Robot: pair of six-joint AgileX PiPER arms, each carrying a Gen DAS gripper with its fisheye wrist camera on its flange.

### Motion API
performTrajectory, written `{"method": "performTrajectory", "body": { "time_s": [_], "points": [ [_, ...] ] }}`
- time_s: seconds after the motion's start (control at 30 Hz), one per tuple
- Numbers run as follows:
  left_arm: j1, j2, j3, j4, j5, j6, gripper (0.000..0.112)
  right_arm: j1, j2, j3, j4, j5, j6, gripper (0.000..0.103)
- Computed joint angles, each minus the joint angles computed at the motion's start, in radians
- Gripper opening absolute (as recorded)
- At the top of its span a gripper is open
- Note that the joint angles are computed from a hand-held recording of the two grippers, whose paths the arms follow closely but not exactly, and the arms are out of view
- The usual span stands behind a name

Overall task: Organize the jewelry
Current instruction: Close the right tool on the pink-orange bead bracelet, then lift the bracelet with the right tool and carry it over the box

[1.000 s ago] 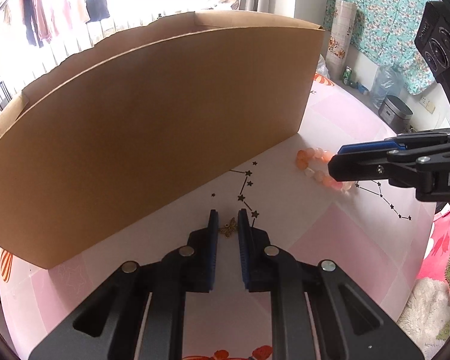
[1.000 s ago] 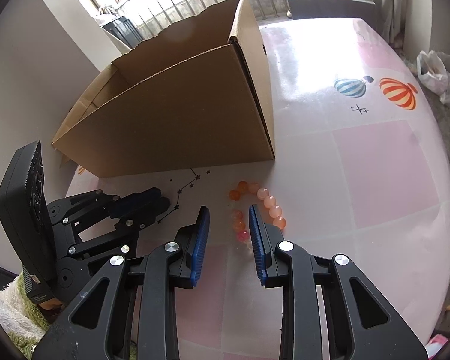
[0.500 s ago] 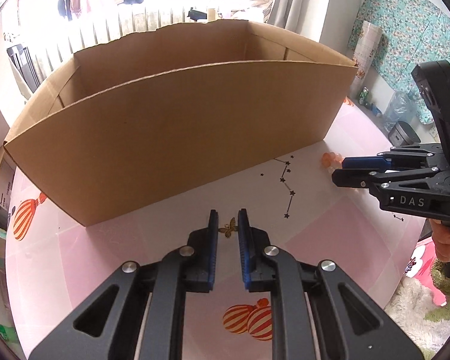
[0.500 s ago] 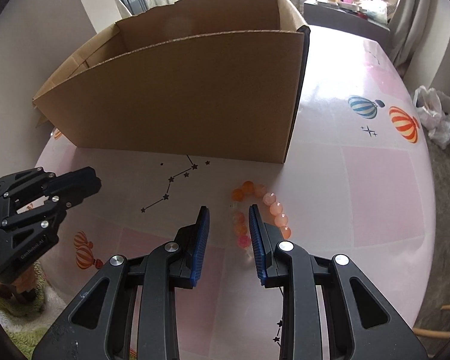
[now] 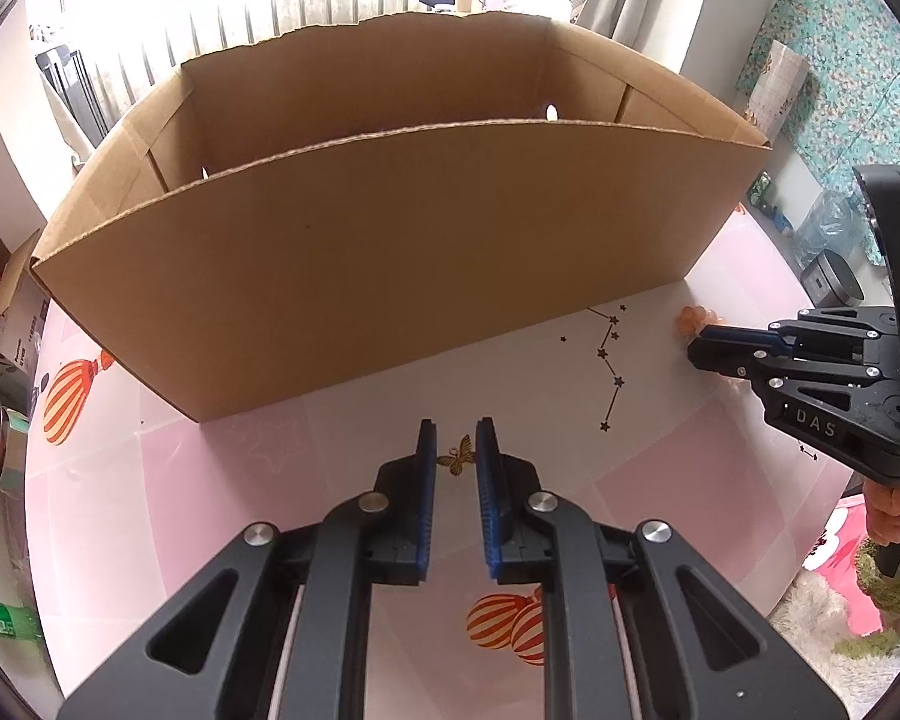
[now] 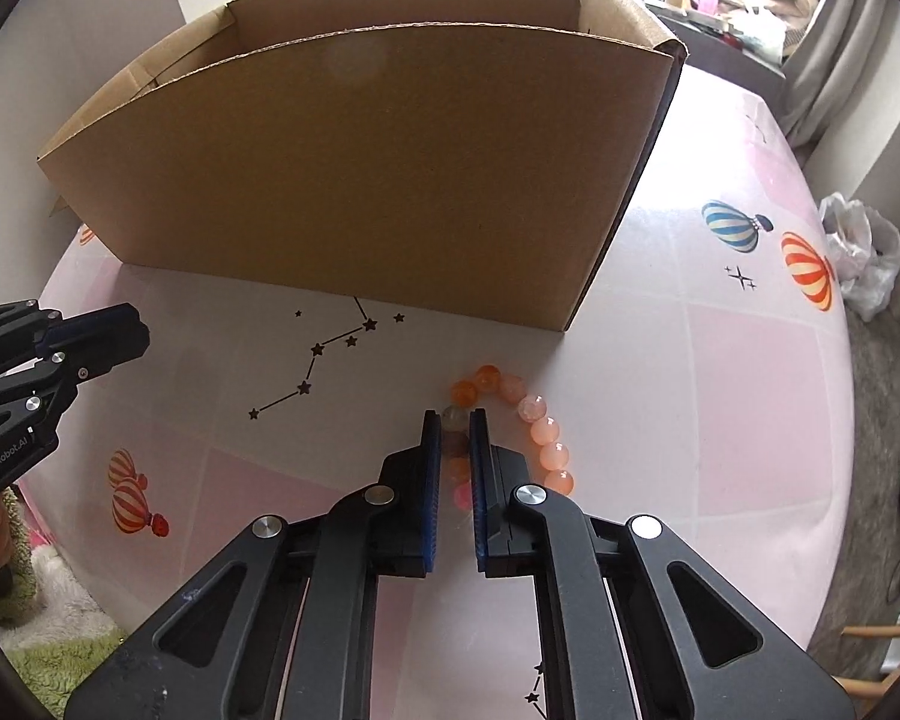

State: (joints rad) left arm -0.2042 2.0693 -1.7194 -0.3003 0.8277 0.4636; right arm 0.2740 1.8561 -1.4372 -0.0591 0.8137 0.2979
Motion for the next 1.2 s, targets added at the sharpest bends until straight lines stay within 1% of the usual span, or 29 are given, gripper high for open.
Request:
{"method": "performTrajectory", "body": {
  "time_s": [0.13,0.4,0.5,0.63,0.7,0.83,0.93,1.03,1.1,1.13,1.2],
  "points": [
    [-0.022,0.020,-0.021,0.016,-0.001,-0.034,0.013,-0.029,-0.014,0.022,0.073,-0.018,-0.036,0.007],
    [-0.030,0.035,-0.042,0.036,0.002,-0.055,0.013,-0.063,-0.012,0.026,0.150,-0.031,-0.087,0.007],
    [-0.033,0.035,-0.038,0.040,-0.006,-0.062,0.013,-0.075,-0.013,0.030,0.171,-0.035,-0.108,0.007],
    [-0.035,0.030,-0.023,0.040,-0.022,-0.062,0.013,-0.113,-0.023,0.048,0.253,-0.049,-0.172,0.007],
    [-0.032,0.018,-0.005,0.023,-0.038,-0.047,0.013,-0.146,-0.042,0.066,0.331,-0.062,-0.222,0.007],
    [0.005,-0.030,0.042,-0.109,-0.052,0.067,0.013,-0.253,-0.094,0.110,0.576,-0.068,-0.387,0.007],
    [0.047,-0.063,0.035,-0.224,-0.004,0.161,0.013,-0.348,-0.114,0.121,0.768,-0.042,-0.523,0.007],
    [0.084,-0.085,-0.004,-0.302,0.055,0.225,0.013,-0.416,-0.147,0.154,0.946,-0.020,-0.647,0.007],
    [0.102,-0.087,-0.052,-0.335,0.101,0.248,0.013,-0.444,-0.164,0.152,1.009,-0.003,-0.691,0.007],
    [0.110,-0.086,-0.081,-0.353,0.127,0.257,0.013,-0.429,-0.201,0.175,1.023,-0.014,-0.686,0.007],
    [0.121,-0.079,-0.145,-0.377,0.175,0.264,0.013,-0.447,-0.212,0.147,1.040,0.001,-0.702,0.007]
  ]
}}
